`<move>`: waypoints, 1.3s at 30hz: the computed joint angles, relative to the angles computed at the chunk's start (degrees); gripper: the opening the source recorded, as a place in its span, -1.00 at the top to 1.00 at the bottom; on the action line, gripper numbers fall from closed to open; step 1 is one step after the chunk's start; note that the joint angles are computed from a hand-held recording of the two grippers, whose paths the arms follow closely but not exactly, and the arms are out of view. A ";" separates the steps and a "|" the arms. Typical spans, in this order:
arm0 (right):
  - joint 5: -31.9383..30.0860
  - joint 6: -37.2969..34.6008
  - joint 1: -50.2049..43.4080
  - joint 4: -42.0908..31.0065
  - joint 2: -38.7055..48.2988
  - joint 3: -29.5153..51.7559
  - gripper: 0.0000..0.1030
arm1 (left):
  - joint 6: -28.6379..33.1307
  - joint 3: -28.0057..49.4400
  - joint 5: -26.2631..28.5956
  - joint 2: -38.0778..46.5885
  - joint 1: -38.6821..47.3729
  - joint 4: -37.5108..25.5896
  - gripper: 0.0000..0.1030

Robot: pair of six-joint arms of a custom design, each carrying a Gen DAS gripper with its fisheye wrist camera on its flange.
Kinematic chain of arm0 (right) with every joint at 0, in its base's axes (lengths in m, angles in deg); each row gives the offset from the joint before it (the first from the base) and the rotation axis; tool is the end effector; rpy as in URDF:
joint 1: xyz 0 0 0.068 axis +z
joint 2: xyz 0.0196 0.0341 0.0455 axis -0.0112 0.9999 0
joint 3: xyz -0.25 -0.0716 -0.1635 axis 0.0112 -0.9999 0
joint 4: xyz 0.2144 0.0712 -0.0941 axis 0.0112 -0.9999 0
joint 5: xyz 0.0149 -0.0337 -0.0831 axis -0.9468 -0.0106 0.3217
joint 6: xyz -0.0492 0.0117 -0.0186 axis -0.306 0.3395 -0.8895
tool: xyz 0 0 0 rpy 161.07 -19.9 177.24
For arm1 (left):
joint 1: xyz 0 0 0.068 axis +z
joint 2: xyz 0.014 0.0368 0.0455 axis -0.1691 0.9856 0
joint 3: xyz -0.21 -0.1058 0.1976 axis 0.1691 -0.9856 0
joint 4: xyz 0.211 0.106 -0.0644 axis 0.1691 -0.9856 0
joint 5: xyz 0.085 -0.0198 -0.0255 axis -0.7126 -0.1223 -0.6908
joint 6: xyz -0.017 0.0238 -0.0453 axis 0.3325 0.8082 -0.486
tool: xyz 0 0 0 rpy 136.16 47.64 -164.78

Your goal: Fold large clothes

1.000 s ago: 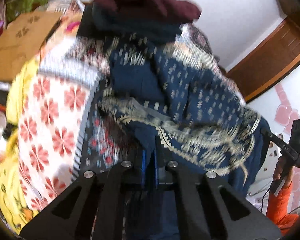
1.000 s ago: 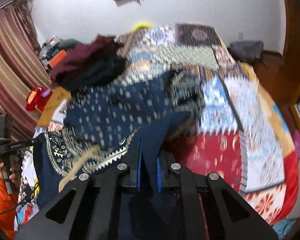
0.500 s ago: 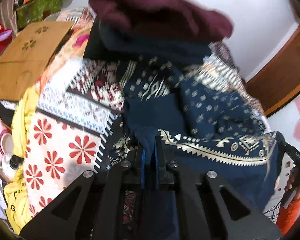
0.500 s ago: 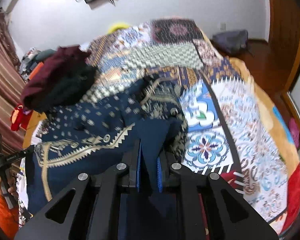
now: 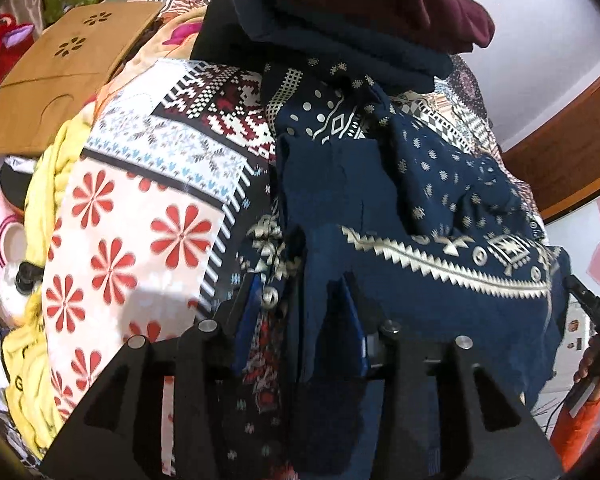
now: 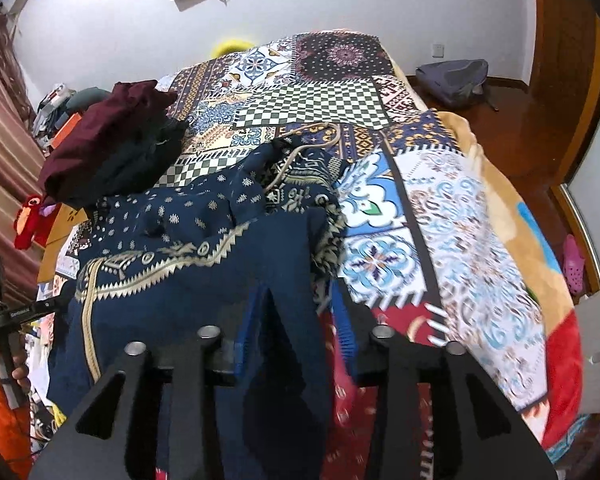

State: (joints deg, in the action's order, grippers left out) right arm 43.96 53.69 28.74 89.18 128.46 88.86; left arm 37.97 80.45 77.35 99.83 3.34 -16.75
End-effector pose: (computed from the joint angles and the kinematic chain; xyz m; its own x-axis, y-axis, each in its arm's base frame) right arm 0.1886 0.0897 0.1104 -0.6312 0.5254 -0.5705 0.4828 0.8419 0.2411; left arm 0.4508 0.0867 0.0616 -0.8863 0.2734 -0.3739 0.4058 0.8475 -0.3422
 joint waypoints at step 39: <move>7.87 -3.81 6.78 4.98 -10.41 0.17 0.87 | 11.13 -11.00 14.62 -16.31 3.44 -4.93 0.87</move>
